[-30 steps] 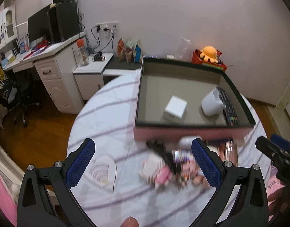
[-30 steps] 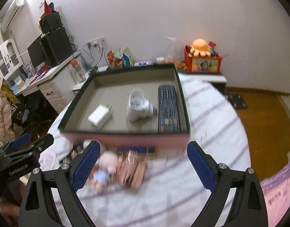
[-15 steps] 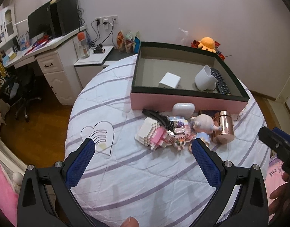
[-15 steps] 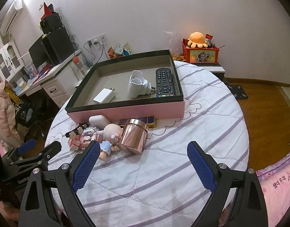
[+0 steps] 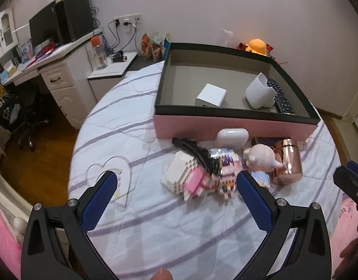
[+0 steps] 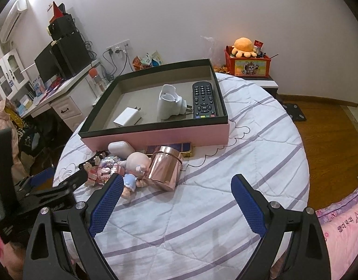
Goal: Organize rigid objects
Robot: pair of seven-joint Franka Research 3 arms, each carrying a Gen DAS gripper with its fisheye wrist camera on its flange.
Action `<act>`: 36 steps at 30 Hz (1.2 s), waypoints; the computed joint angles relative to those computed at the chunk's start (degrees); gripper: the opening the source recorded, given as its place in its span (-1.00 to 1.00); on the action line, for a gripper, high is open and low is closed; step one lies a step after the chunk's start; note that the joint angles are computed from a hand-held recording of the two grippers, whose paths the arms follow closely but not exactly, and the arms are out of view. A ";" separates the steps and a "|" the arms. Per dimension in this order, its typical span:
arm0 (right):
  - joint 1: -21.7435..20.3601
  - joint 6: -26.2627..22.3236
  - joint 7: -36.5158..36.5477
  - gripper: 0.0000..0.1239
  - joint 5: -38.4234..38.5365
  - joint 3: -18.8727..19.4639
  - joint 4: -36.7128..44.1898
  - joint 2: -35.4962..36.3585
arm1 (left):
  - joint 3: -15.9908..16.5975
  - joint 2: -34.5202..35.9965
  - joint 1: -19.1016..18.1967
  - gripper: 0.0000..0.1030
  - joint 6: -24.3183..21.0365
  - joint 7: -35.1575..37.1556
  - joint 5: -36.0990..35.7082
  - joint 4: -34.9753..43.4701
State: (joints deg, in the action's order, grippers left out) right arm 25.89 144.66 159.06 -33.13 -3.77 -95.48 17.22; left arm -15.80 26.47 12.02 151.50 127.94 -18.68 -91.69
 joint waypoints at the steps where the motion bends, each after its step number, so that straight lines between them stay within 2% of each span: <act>1: -0.04 -0.08 -0.04 0.53 0.16 0.02 0.12 0.16 | 0.01 0.86 -0.29 1.00 -0.04 -0.06 0.28 0.90; 4: -0.35 -0.49 -0.59 0.53 1.02 -0.02 0.63 0.68 | -0.02 2.68 -0.94 0.99 0.39 -0.36 1.32 2.71; 6: -0.56 -0.57 -1.03 0.53 1.67 -0.09 0.94 1.07 | 0.02 3.69 -1.25 0.88 0.20 -0.84 2.32 3.79; 8: -0.60 -0.73 -1.50 0.53 2.11 -0.19 1.34 1.44 | 0.00 4.73 -1.36 0.47 -1.00 -1.47 3.06 5.17; 9: -0.63 -0.73 -1.76 0.53 2.34 -0.23 1.50 1.61 | -0.09 5.05 -1.28 0.41 -1.66 -1.70 3.23 5.61; 11: -0.58 -0.78 -2.00 0.53 2.69 -0.38 1.79 1.90 | -0.50 5.79 -0.97 0.15 -3.29 -1.50 3.23 6.67; 13: -0.59 -0.87 -2.41 0.53 3.14 -0.47 2.00 2.10 | -1.06 5.58 -0.51 0.11 -2.98 -0.66 2.64 6.20; 17: -0.36 -0.95 -2.61 0.53 3.30 -0.73 2.12 2.21 | -2.07 5.30 0.36 -0.19 -3.46 1.05 1.02 5.95; 23: -0.17 -1.01 -2.78 0.53 3.35 -0.89 2.27 2.32 | -2.13 5.40 0.58 -0.20 -4.46 2.61 -0.41 6.60; 30: -0.11 -1.09 -3.00 0.53 3.39 -0.89 2.46 2.43 | -2.53 4.29 1.26 -0.20 -3.54 4.88 -2.95 5.77; 36: -0.13 -1.24 -4.16 0.53 4.00 -0.71 3.12 2.84 | -0.87 6.34 -0.47 -0.18 -3.93 2.14 -1.03 8.47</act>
